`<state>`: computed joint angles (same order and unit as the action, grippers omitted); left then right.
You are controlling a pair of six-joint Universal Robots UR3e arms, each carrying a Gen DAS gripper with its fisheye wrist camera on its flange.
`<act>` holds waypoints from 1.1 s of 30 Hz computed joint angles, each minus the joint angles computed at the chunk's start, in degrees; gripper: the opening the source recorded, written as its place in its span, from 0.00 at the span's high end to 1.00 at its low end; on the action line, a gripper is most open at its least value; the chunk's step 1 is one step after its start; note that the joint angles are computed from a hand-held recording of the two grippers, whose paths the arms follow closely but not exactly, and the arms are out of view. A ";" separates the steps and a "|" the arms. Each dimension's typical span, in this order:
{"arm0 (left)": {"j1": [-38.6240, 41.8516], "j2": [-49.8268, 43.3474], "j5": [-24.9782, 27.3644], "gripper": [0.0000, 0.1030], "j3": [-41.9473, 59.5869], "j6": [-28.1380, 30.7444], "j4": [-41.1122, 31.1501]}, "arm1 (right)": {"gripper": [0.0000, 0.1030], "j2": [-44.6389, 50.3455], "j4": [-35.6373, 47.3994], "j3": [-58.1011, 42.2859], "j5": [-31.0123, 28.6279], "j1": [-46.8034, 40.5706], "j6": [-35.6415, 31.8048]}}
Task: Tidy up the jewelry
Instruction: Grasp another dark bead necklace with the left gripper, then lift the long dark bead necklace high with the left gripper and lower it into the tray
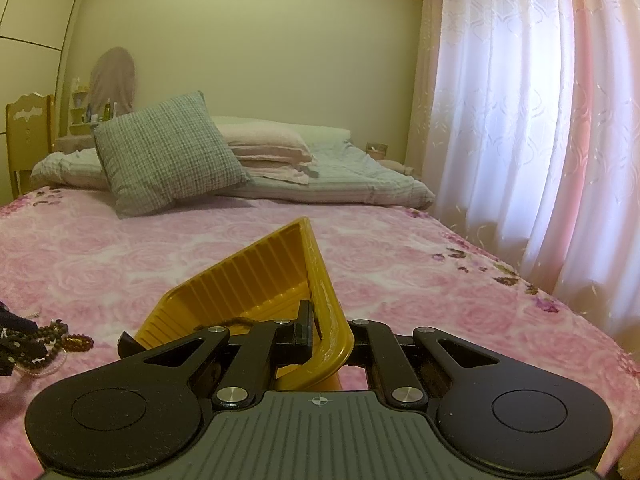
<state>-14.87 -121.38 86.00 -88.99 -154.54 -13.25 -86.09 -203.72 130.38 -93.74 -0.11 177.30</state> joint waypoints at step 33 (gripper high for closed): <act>9.90 7.93 -14.67 0.94 20.55 -9.90 -12.51 | 0.93 0.14 -0.27 -0.26 0.38 -0.16 -0.59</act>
<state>-4.97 -113.45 71.33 -68.44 -164.43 -25.76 -85.95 -203.99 130.12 -93.36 -0.28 176.71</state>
